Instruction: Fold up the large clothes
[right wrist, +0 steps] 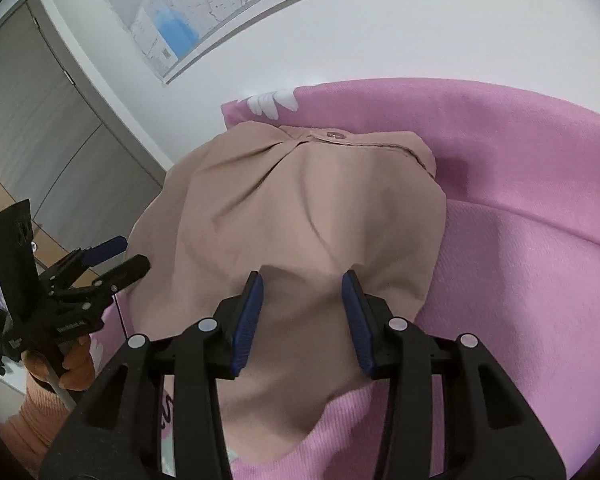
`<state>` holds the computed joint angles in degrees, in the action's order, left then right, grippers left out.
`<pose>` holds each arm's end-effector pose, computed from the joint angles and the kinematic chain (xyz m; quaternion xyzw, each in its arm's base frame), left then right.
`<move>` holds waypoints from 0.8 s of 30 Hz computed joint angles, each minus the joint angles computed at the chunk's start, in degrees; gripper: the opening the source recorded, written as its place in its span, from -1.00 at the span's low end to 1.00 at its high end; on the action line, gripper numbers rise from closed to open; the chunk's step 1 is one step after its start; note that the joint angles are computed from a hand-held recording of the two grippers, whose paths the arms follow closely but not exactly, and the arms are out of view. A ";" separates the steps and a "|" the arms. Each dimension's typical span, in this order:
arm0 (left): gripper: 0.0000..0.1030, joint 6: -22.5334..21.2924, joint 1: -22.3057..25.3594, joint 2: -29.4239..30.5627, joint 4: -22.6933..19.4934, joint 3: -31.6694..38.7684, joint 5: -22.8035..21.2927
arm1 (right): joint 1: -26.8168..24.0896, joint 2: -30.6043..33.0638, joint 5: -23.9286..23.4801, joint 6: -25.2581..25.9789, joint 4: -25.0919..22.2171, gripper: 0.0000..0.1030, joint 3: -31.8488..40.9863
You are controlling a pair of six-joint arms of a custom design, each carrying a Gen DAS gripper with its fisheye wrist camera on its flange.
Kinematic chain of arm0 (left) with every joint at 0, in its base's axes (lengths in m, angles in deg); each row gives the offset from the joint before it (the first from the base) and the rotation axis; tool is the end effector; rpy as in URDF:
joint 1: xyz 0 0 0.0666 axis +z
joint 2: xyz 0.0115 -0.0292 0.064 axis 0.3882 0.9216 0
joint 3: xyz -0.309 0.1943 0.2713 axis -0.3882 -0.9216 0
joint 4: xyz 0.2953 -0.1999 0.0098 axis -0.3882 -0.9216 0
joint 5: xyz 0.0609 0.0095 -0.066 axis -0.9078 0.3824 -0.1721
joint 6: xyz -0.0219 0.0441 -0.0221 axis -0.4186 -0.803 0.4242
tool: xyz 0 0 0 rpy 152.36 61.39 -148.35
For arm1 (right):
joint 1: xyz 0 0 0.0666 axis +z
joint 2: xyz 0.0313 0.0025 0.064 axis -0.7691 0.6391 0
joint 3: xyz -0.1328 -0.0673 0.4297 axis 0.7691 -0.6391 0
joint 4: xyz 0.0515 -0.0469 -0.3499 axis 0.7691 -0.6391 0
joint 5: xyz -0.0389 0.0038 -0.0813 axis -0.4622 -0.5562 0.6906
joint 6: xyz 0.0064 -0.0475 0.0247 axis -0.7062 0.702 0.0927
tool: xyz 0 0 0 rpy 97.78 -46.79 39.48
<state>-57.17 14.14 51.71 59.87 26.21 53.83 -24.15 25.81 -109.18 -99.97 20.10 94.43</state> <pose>0.4037 -0.0557 0.3615 -0.0268 0.9225 0.0317 0.3836 0.4290 0.2274 0.3715 -0.2059 0.8796 0.3196 0.2860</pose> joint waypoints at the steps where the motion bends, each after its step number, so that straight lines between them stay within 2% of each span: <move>1: 0.61 0.35 -0.39 -0.43 0.36 -0.51 -0.83 | 0.03 -0.34 0.29 0.35 -0.45 -0.21 0.08; 3: 0.61 0.90 -0.60 -1.51 -0.10 -1.08 -1.04 | 0.13 -1.63 0.51 0.76 -0.23 -0.11 -0.48; 5: 0.61 1.07 -1.34 -2.72 -0.55 -1.63 -1.80 | 0.66 -3.80 1.27 0.85 1.98 -0.04 -2.41; 9: 0.62 0.89 -2.34 -4.67 -0.62 -2.59 -2.72 | 2.20 -6.72 1.67 2.93 3.70 -0.02 -5.03; 11: 0.64 1.10 -2.66 -4.98 -0.45 -2.95 -1.90 | 3.23 -7.08 2.26 4.60 3.17 -0.02 -5.66; 14: 0.64 1.65 -2.93 -4.43 -0.49 -3.41 -1.46 | 5.09 -5.80 5.59 7.46 1.88 -0.02 -5.68; 19: 0.64 2.68 -2.89 -3.80 -0.32 -4.04 -1.03 | 4.95 -4.63 5.15 6.50 1.50 -0.02 -5.30; 24: 0.64 4.06 -3.45 -5.03 -0.31 -4.81 -0.13 | 4.59 -7.42 4.24 6.00 3.64 0.00 -7.23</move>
